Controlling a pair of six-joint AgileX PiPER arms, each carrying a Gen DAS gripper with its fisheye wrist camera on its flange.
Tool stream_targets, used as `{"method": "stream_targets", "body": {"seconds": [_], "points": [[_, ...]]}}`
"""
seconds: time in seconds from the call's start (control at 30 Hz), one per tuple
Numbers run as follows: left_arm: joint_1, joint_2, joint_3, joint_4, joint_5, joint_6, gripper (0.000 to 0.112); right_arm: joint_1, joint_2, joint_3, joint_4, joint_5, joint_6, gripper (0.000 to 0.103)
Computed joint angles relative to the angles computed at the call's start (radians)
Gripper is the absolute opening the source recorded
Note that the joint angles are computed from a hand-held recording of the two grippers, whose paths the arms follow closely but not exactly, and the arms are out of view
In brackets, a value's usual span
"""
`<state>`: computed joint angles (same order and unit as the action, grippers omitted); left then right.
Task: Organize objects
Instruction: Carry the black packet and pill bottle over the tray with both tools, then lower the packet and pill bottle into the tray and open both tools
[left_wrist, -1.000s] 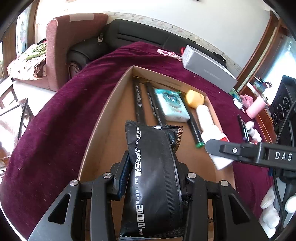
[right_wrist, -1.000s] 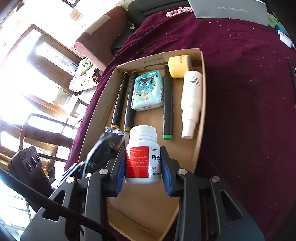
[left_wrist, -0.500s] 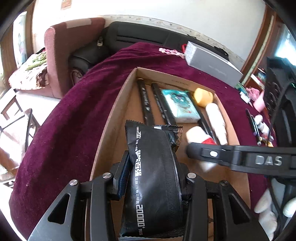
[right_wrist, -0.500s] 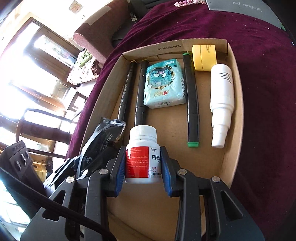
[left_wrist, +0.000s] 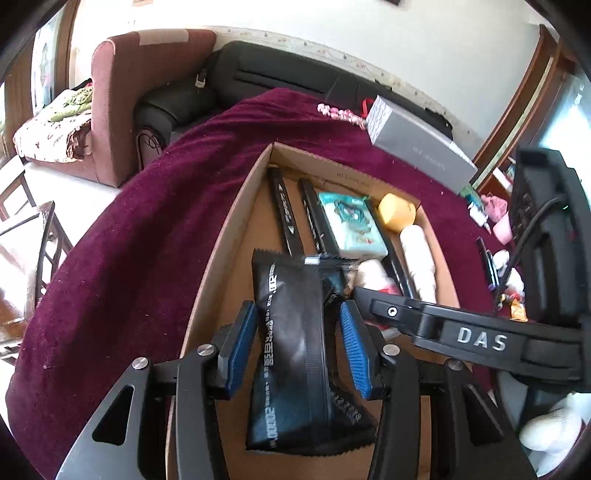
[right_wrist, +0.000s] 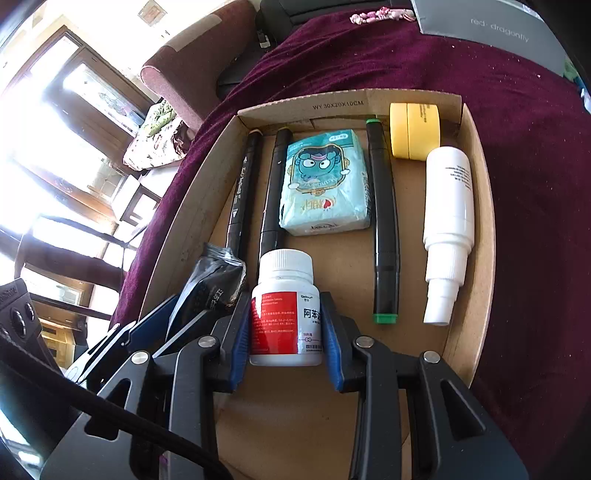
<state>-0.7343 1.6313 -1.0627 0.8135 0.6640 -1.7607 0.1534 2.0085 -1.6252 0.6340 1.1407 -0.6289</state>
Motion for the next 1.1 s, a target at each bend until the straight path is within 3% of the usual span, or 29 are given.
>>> {"method": "stream_targets", "body": {"seconds": [0.3, 0.63, 0.8, 1.1], "points": [[-0.053, -0.081, 0.055, 0.124, 0.035, -0.171, 0.049, -0.02, -0.029, 0.046, 0.04, -0.023, -0.049, 0.038], [-0.054, -0.105, 0.103, 0.112, 0.006, -0.254, 0.053, -0.037, -0.265, 0.277, 0.079, -0.199, -0.254, 0.056], [-0.091, -0.102, 0.079, 0.095, 0.05, -0.276, 0.053, -0.069, -0.408, 0.41, 0.143, -0.313, -0.394, 0.066], [-0.204, 0.002, -0.145, 0.047, 0.221, -0.162, 0.053, -0.21, -0.491, 0.48, 0.253, -0.329, -0.574, 0.069]]}}
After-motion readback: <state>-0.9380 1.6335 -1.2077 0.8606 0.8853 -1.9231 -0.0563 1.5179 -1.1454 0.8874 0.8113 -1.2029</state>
